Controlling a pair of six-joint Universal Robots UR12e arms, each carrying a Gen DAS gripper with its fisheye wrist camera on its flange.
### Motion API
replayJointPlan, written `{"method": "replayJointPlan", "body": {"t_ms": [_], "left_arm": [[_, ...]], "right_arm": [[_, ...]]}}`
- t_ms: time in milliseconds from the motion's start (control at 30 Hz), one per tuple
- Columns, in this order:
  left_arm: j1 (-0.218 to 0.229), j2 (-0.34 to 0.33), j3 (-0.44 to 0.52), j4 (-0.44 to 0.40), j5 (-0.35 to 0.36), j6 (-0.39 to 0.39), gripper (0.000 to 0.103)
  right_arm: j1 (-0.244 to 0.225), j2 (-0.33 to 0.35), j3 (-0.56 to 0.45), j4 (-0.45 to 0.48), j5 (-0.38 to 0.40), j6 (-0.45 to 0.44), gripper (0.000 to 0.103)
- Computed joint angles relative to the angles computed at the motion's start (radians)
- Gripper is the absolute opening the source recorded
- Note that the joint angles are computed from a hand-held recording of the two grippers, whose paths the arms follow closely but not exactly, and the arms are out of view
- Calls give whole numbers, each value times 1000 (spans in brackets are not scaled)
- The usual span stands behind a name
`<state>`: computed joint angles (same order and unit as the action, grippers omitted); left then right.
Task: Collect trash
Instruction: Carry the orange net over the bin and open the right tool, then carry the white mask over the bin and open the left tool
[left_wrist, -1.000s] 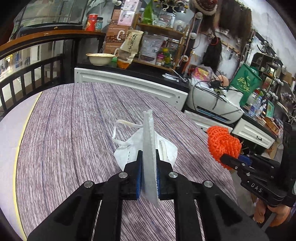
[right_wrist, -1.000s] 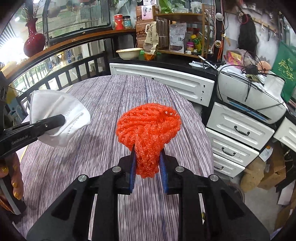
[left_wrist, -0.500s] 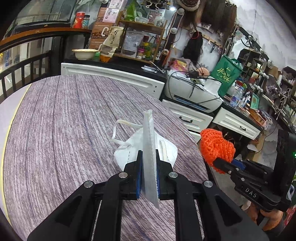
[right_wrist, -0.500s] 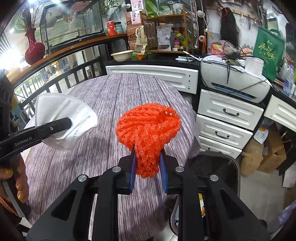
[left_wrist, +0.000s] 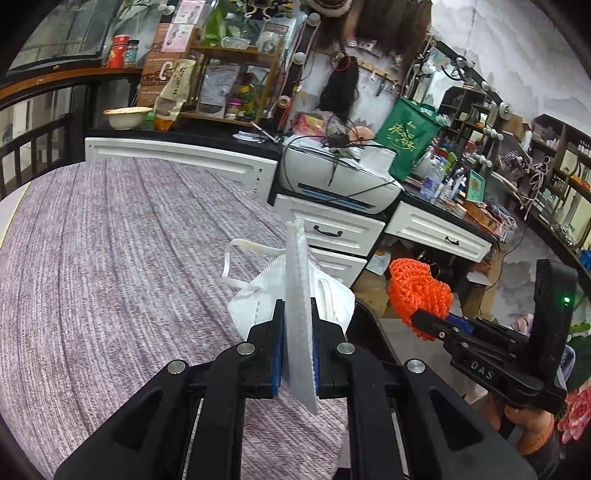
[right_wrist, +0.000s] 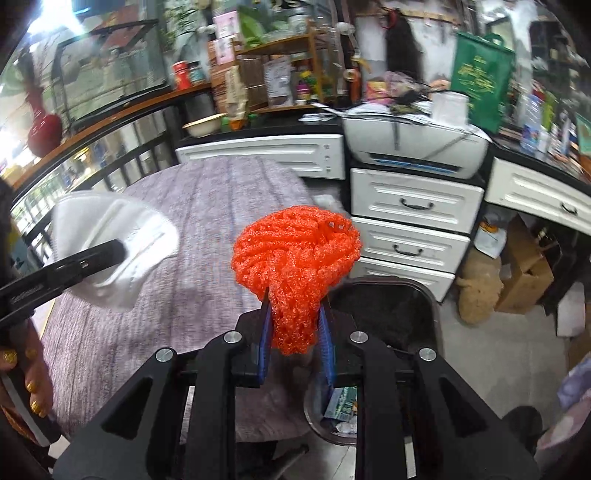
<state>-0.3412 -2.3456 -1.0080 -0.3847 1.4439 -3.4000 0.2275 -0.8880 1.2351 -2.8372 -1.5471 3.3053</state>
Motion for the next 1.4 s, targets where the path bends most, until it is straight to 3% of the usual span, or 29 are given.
{"method": "replayJointPlan", "body": {"t_ms": [200, 800, 867, 1033, 1200, 1267, 1400], "left_arm": [[-10, -5, 12, -3, -19, 20, 12], [-36, -48, 97, -71, -69, 100, 12], [-40, -51, 103, -79, -74, 108, 12], [-46, -60, 120, -100, -84, 134, 12], [-51, -70, 138, -131, -101, 154, 12], [-53, -75, 146, -146, -107, 163, 12], [-58, -89, 171, -179, -119, 181, 12]], "right_arm": [[-22, 2, 6, 38, -51, 83, 23], [-65, 76, -45, 328, -78, 267, 23], [-68, 82, -48, 343, -80, 281, 28], [-70, 84, -43, 363, -104, 329, 63], [-69, 72, -33, 331, -119, 337, 65], [-70, 63, -22, 305, -136, 343, 74], [-72, 39, 0, 248, -187, 354, 75]]}}
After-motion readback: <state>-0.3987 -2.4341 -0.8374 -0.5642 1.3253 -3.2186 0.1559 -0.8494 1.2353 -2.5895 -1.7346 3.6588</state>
